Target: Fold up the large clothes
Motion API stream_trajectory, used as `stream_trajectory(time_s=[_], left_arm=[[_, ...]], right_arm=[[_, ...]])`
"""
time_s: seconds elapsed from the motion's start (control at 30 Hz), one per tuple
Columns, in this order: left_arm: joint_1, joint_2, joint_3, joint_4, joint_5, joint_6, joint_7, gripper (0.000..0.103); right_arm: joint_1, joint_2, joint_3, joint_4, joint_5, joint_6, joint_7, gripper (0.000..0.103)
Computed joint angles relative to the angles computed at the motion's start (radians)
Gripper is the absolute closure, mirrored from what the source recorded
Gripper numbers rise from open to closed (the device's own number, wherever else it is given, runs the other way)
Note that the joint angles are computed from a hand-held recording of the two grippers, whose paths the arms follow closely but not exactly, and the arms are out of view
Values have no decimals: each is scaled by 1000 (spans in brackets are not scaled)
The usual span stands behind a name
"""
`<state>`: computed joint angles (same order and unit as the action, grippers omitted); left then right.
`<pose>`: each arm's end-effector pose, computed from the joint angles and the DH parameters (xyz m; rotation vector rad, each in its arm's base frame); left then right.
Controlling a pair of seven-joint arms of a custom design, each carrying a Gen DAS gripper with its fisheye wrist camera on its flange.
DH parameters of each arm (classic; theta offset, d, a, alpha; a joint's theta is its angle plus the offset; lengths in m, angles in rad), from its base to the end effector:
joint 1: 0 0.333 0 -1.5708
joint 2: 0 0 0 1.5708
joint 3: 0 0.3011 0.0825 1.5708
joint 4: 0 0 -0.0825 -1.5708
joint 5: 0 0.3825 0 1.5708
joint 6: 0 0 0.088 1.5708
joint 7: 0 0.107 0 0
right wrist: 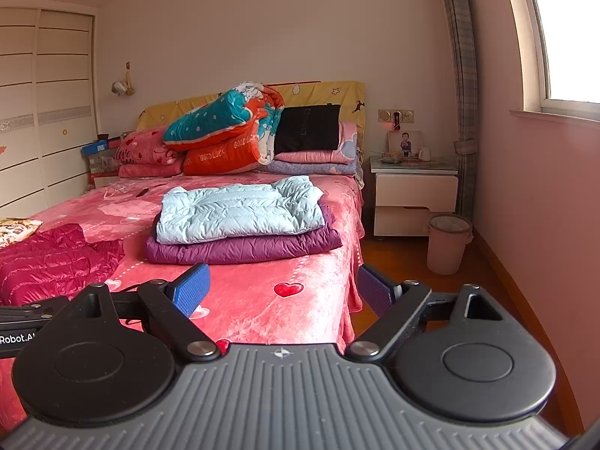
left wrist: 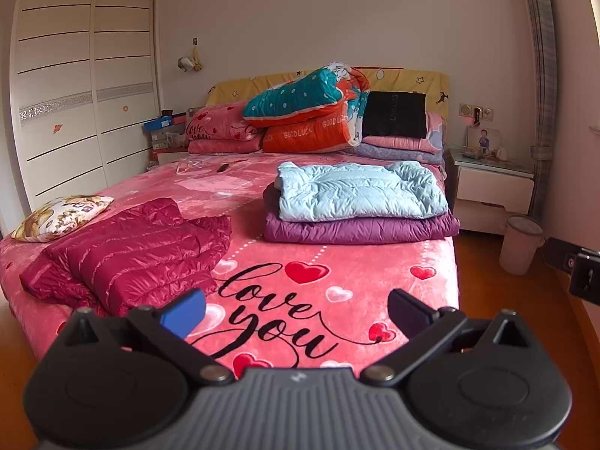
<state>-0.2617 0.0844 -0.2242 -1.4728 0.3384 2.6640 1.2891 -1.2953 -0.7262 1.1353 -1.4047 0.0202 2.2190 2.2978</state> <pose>0.5504 -0.2923 0.7444 -1.2219 1.8374 -1.1116 0.4813 0.2460 0.8225 -1.0267 1.8857 -1.3100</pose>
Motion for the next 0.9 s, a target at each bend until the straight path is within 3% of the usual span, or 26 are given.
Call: stream_trajectory(time_s=[0.9], left_arm=[[-13, 48, 8, 23, 41, -19, -26, 1]], right_arm=[[-3, 51, 42, -43, -23, 25, -3, 0]])
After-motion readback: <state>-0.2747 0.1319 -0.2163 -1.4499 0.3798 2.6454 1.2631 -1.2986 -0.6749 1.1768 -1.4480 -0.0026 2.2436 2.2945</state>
